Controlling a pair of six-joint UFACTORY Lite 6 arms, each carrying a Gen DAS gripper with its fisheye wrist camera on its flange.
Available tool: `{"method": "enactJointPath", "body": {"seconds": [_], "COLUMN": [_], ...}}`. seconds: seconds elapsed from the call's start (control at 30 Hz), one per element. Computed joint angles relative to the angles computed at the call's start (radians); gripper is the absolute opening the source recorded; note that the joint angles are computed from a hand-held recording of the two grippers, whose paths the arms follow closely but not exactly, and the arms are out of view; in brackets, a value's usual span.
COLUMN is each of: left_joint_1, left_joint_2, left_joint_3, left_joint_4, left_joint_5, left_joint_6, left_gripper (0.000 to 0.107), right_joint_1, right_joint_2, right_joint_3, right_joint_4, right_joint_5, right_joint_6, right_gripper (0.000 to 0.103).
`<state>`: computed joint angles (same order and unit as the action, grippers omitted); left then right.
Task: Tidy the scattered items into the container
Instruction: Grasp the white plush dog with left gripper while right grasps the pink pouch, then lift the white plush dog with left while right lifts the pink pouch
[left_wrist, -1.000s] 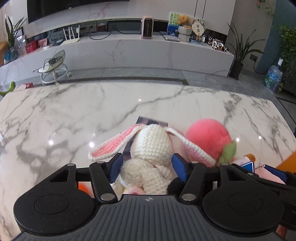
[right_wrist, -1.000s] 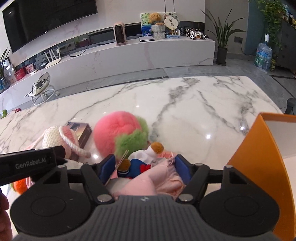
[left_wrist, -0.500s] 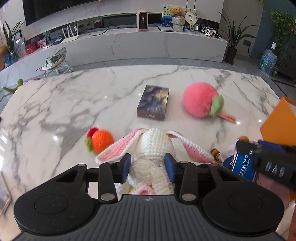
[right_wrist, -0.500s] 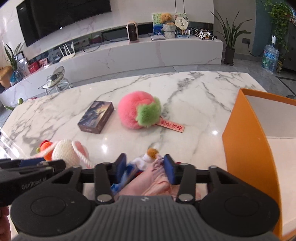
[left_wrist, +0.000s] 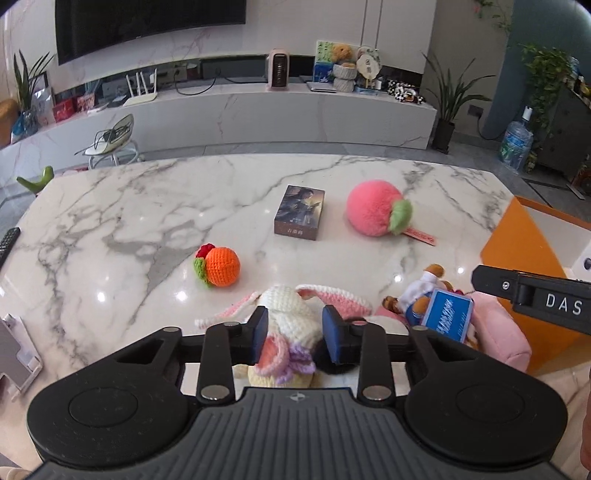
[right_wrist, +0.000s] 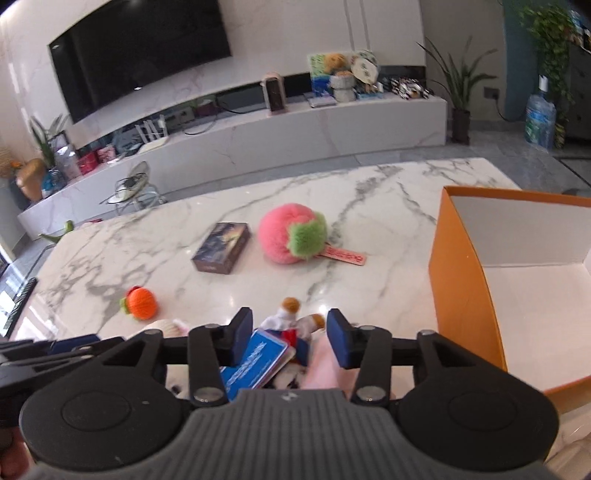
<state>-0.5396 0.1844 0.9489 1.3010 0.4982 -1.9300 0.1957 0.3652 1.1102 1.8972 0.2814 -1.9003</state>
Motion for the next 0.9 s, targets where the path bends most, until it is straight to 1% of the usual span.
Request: {"method": "enactJointPath", "body": {"seconds": [0.03, 0.07, 0.1, 0.17, 0.3, 0.4, 0.5, 0.63, 0.7, 0.9], "left_joint_1": [-0.012, -0.026, -0.040, -0.065, -0.105, -0.143, -0.164, -0.158, -0.152, -0.125], "left_joint_2": [-0.019, -0.040, -0.055, -0.079, -0.096, -0.076, -0.050, -0.010, 0.007, 0.087], "left_joint_3": [-0.018, -0.038, -0.054, -0.078, -0.113, -0.114, -0.129, -0.139, -0.139, -0.079], "left_joint_4": [0.013, 0.031, 0.044, 0.061, 0.108, 0.132, 0.221, 0.320, 0.358, 0.296], "left_joint_5": [0.002, 0.004, 0.007, 0.007, -0.022, -0.021, -0.033, -0.071, -0.094, -0.099], "left_joint_6": [-0.016, -0.038, -0.055, -0.082, -0.165, -0.203, -0.310, -0.452, -0.490, -0.427], "left_gripper": [0.049, 0.055, 0.058, 0.059, 0.064, 0.064, 0.064, 0.064, 0.064, 0.064], "right_joint_1": [-0.002, -0.006, -0.017, -0.036, -0.070, -0.080, -0.082, -0.078, -0.081, -0.082], "right_joint_2": [-0.020, -0.039, -0.059, -0.091, -0.141, -0.157, -0.178, -0.158, -0.146, -0.095], "right_joint_3": [-0.025, -0.049, -0.075, -0.121, -0.202, -0.236, -0.275, -0.292, -0.294, -0.268], "right_joint_4": [0.022, 0.035, 0.043, 0.065, 0.095, 0.068, 0.097, 0.143, 0.150, 0.183], "right_joint_5": [0.003, 0.004, 0.009, 0.009, 0.008, 0.007, 0.023, 0.026, 0.032, 0.020], "right_joint_6": [-0.027, -0.045, -0.059, -0.091, -0.131, -0.106, -0.154, -0.204, -0.211, -0.238], "right_gripper": [0.051, 0.052, 0.053, 0.058, 0.062, 0.063, 0.063, 0.063, 0.063, 0.063]}}
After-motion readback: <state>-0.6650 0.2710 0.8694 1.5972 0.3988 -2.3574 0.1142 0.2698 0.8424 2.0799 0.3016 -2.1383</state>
